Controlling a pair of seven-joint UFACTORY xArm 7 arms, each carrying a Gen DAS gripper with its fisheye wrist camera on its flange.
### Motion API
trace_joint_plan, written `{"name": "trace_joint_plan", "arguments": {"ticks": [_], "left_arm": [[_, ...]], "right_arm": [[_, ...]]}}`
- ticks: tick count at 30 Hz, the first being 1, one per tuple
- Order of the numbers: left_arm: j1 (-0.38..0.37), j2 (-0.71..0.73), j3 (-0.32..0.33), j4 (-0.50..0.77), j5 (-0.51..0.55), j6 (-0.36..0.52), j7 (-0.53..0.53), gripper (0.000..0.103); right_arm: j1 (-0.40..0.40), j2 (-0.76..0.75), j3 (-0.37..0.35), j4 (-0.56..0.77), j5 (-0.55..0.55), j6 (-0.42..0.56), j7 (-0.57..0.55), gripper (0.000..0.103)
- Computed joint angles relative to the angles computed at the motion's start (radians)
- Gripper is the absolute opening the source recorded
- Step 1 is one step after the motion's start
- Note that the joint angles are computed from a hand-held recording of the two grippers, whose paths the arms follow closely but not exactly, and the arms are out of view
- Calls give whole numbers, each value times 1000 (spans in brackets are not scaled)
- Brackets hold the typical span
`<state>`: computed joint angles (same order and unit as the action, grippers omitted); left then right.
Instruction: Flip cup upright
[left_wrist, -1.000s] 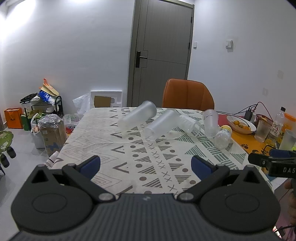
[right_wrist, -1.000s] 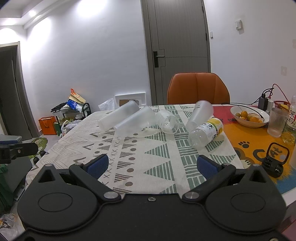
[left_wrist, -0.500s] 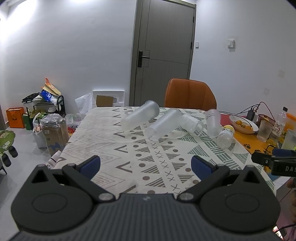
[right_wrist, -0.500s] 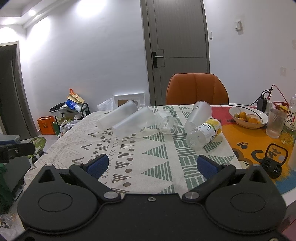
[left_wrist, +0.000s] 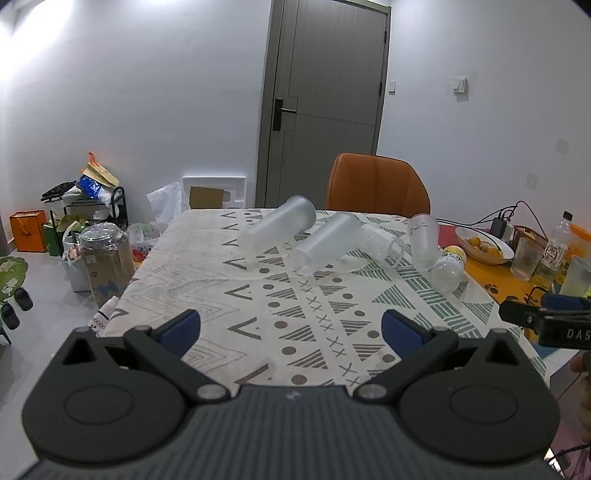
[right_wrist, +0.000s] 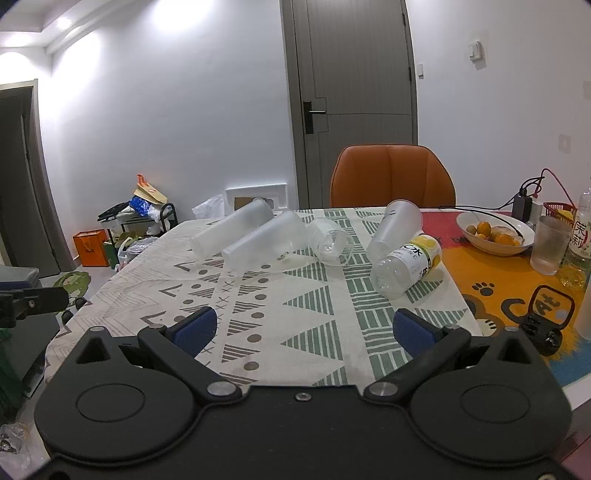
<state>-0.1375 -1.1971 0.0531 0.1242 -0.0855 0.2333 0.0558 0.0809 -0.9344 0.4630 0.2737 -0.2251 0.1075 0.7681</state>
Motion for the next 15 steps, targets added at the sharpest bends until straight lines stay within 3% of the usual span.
{"name": "trace_joint_plan", "arguments": {"ticks": [6,11,15], "left_arm": [[-15,60,13,16,-1,-47,4,103],[-28,212,14,68,4,-144,12,103],[-69,361,44,139,-1,-201,20,103]], "right_arm": [[-1,24,-10,5,4,-11,-3,103],[-29,100,-15,25,8,-50,-11,103],[-22,190,-65,39,28,-126,-41,103]]}}
